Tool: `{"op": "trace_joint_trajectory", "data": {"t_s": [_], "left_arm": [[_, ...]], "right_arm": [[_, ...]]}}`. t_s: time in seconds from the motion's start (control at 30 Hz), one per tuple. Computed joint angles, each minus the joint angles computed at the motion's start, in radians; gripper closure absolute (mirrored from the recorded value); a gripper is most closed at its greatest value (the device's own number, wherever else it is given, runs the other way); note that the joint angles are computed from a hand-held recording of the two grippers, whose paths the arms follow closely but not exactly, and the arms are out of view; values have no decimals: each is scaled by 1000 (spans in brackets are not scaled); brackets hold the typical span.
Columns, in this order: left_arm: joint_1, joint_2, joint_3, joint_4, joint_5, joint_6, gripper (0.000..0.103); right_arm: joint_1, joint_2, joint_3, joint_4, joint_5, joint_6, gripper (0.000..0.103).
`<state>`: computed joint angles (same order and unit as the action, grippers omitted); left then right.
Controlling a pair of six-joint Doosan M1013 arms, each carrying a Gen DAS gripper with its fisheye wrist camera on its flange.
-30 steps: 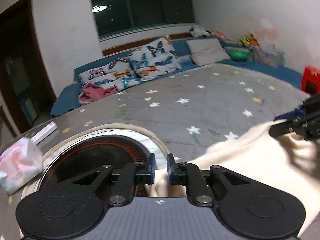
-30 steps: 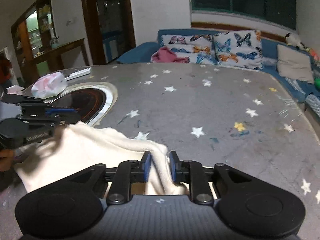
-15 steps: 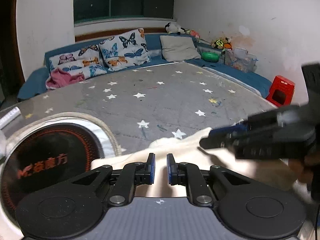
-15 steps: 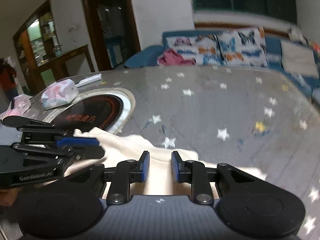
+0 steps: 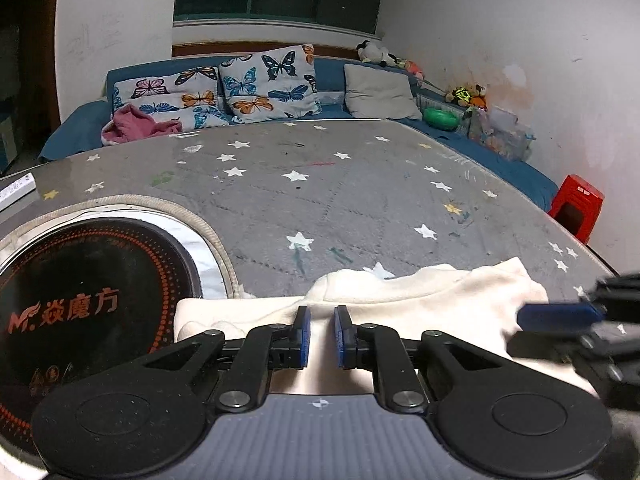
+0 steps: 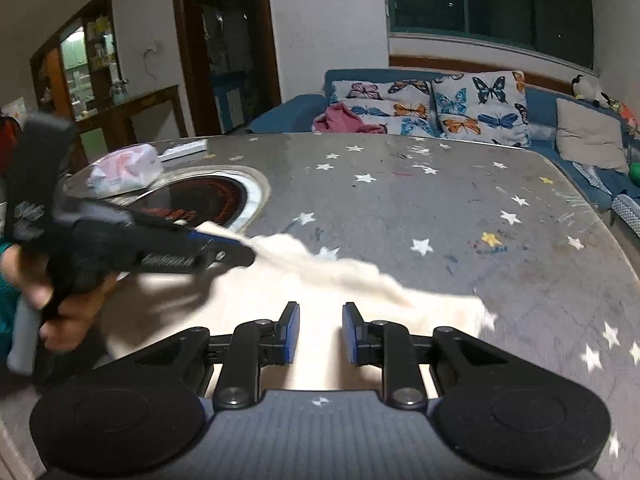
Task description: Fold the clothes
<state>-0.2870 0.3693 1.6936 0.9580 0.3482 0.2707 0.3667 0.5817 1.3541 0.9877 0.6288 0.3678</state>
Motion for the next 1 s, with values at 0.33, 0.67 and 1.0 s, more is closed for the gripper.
{"op": "trace_joint_trajectory", "data": {"t_s": [0.33, 0.67, 1.0], "left_arm": [[-90, -94, 130, 308, 219, -363, 71], [-61, -122, 178, 207, 106, -439, 73], [-88, -180, 238, 67, 12, -397, 75]], "right_arm": [[6, -26, 61, 133, -5, -188, 81], [18, -18, 73, 90, -6, -242, 81], [-15, -48, 105, 65, 72, -279, 81]]}}
